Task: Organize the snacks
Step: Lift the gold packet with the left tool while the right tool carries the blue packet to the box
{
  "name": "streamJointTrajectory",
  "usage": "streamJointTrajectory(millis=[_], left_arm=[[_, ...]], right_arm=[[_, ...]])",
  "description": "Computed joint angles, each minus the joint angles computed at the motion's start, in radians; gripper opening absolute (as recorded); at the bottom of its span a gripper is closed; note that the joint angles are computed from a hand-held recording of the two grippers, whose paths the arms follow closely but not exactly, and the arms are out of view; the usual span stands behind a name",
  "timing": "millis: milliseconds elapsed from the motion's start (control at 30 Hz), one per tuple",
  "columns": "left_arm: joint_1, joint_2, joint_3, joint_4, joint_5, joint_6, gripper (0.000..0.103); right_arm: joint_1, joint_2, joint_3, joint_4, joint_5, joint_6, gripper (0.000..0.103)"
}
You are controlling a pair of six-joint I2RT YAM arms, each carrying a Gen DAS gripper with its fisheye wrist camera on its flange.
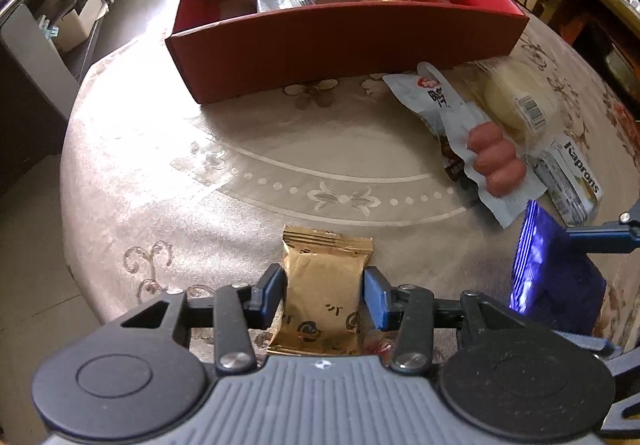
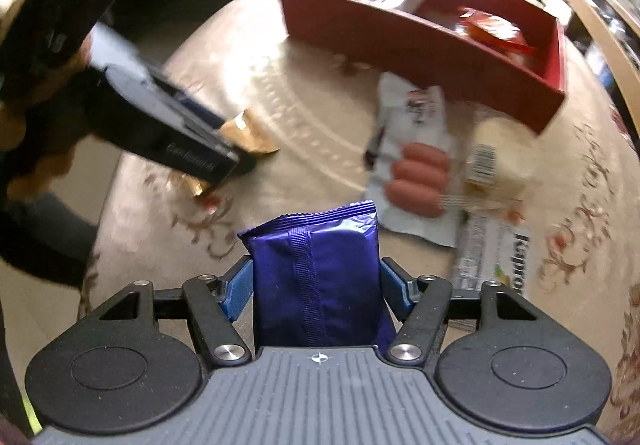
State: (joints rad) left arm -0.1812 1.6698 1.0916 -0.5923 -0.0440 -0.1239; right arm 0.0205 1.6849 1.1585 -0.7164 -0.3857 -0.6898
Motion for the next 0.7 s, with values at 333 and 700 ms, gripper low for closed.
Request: streamJointTrajectory(millis=[333, 700], left_arm=[[-0.030, -0.017, -0.021, 0.003, -0.048, -0.137, 0.042], [-0.087, -0.076, -0.041, 0.015, -0.042, -0.228, 0.041]], right_arm=[[-0.042, -0.033, 0.005, 0.000, -0.043, 0.026, 0.072], [-0.085, -0.043, -0.006, 0.069, -0.025, 0.112, 0.072]])
